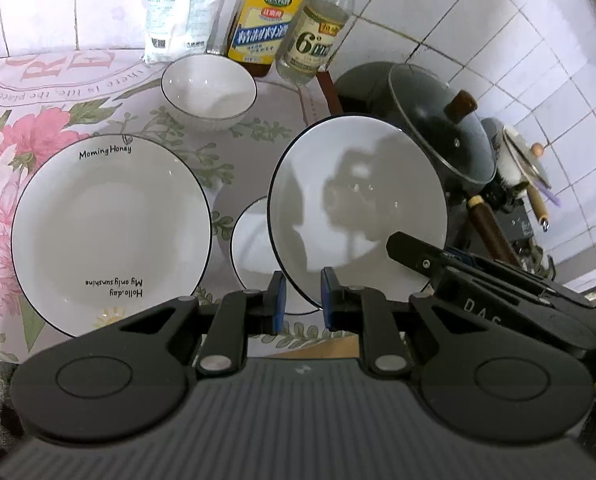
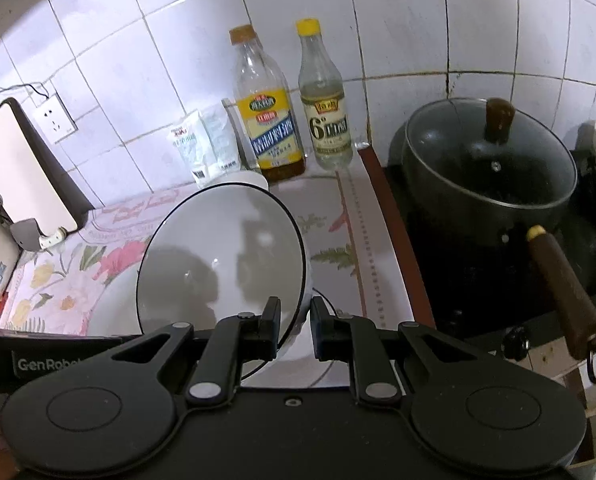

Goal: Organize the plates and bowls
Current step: 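Carry the second white bowl with both grippers and lower it into the first bowl, then open both grippers and withdraw from the stacked bowls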

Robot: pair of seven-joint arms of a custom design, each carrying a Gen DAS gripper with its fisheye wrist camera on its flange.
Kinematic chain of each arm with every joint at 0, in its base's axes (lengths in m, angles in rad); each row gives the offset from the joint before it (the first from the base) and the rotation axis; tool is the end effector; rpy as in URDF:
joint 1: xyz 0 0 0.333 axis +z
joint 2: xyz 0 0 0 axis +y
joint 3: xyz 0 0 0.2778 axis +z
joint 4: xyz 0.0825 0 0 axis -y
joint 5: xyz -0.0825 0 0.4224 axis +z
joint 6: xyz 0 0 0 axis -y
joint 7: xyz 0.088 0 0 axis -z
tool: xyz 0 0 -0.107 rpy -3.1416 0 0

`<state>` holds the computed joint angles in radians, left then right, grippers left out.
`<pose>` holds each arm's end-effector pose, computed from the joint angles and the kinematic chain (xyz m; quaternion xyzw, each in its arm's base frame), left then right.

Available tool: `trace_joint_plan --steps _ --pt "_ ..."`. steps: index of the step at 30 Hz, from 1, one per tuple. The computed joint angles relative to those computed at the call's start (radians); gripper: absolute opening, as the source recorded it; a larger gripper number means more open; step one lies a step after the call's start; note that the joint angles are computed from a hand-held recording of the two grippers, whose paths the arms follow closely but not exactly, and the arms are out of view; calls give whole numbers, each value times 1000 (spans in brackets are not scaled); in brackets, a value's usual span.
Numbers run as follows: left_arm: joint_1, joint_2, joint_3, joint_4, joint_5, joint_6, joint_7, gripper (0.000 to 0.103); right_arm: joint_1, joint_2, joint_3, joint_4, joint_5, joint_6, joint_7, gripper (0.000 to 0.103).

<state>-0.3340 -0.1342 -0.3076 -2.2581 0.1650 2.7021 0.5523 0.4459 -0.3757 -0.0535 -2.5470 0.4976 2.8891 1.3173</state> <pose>0.4599 -0.3532 0.4218 -0.7526 0.5914 -0.2828 0.0618 0.4752 0.1666 0.4217 -0.7206 0.5864 -0.1080 0.3539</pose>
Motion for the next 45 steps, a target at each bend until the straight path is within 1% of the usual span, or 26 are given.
trace_joint_plan --steps 7,11,12,17,20,23,29,33,38,39,41,43,44,45 --pt "-7 36 8 7 -42 -22 22 16 -8 23 18 -13 -22 8 18 20" --pt "-11 75 19 31 -95 -41 73 16 -39 52 65 -18 -105 49 58 20" --pt "-5 83 17 35 -50 -40 34 16 -35 61 61 -16 -111 57 60 20" --pt "-5 120 26 61 -95 -63 59 16 4 108 21 9 -68 62 21 19" --pt "-3 145 32 77 -145 -63 96 16 -9 134 36 21 -75 67 14 19" --pt "0 177 34 110 -176 -86 116 16 -45 155 71 31 -146 73 32 19" --pt "-3 212 37 160 -166 -146 112 16 -79 174 101 40 -248 65 54 20" --pt "-2 225 38 166 -185 -146 106 16 -100 181 118 31 -316 85 90 20" --pt "-2 229 40 171 -175 -152 102 17 -96 189 112 32 -342 100 95 20" --pt "-2 229 40 171 -178 -151 102 17 -97 191 113 33 -349 100 96 21" --pt "-1 225 41 167 -177 -145 103 19 -103 196 119 33 -372 104 102 26" --pt "-2 216 41 161 -165 -136 105 20 -131 198 144 28 -436 119 145 31" --pt "-2 215 41 161 -163 -138 107 20 -149 197 159 21 -479 135 171 31" --pt "-3 213 40 160 -162 -138 107 20 -151 196 160 18 -497 140 177 31"
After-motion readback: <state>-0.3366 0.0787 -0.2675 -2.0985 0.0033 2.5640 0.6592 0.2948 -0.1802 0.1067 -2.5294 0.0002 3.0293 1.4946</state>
